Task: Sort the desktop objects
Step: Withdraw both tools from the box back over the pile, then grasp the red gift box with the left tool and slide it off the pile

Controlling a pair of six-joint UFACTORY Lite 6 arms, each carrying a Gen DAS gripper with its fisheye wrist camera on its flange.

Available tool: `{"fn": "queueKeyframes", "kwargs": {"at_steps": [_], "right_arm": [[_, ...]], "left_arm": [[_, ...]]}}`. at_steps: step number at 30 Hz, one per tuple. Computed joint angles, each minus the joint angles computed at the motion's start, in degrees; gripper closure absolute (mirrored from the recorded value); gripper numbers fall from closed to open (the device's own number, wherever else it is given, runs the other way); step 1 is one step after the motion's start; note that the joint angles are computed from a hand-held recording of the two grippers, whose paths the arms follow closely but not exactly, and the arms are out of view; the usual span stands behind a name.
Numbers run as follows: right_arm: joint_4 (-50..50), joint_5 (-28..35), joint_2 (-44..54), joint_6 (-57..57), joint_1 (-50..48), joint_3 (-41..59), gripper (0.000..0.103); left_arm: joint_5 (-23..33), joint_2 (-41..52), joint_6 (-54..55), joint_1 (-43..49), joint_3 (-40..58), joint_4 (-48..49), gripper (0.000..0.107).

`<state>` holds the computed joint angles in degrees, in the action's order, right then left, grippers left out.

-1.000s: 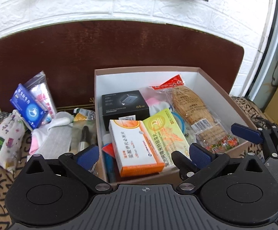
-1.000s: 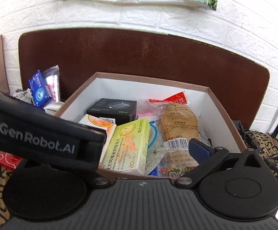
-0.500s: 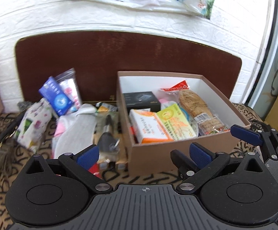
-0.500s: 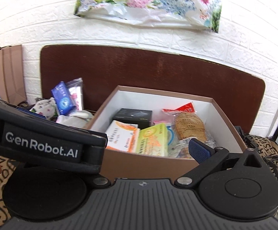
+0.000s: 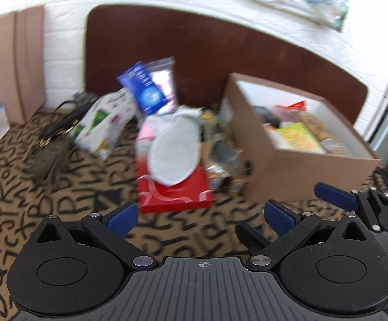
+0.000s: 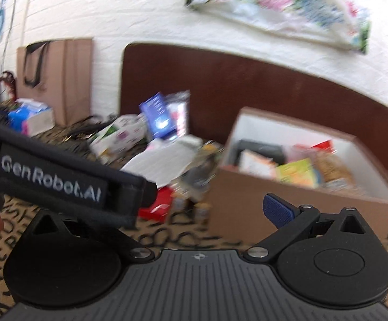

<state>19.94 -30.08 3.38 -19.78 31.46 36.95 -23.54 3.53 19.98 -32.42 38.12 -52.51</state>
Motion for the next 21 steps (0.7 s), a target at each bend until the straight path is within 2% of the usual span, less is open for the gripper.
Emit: {"fn": "queueKeyframes", "kwargs": {"at_steps": [4, 8, 12, 15, 21], "right_arm": [[0.1, -0.3, 6.3, 1.8, 1.6, 3.3, 0.001], [-6.5, 0.4, 11.1, 8.1, 0.8, 6.4, 0.004], [-10.7, 2.1, 15.2, 11.4, 0.5, 10.3, 0.01], [-16.0, 3.7, 18.6, 16.0, -0.2, 13.9, 0.017], [-16.4, 6.2, 25.0, 14.9, -0.1, 21.0, 0.022]], "left_arm": [[1.0, 4.8, -13.4, 6.6, 0.5, 14.9, 0.004], [1.0, 11.0, -26.6, 11.9, 4.1, 29.8, 0.005], [1.5, 16.3, -28.6, 14.5, 8.3, 34.4, 0.009], [3.5, 19.6, -30.8, 16.2, 11.5, 38.8, 0.017], [5.6, 26.2, -26.4, 17.5, 18.3, 36.5, 0.019]]}}
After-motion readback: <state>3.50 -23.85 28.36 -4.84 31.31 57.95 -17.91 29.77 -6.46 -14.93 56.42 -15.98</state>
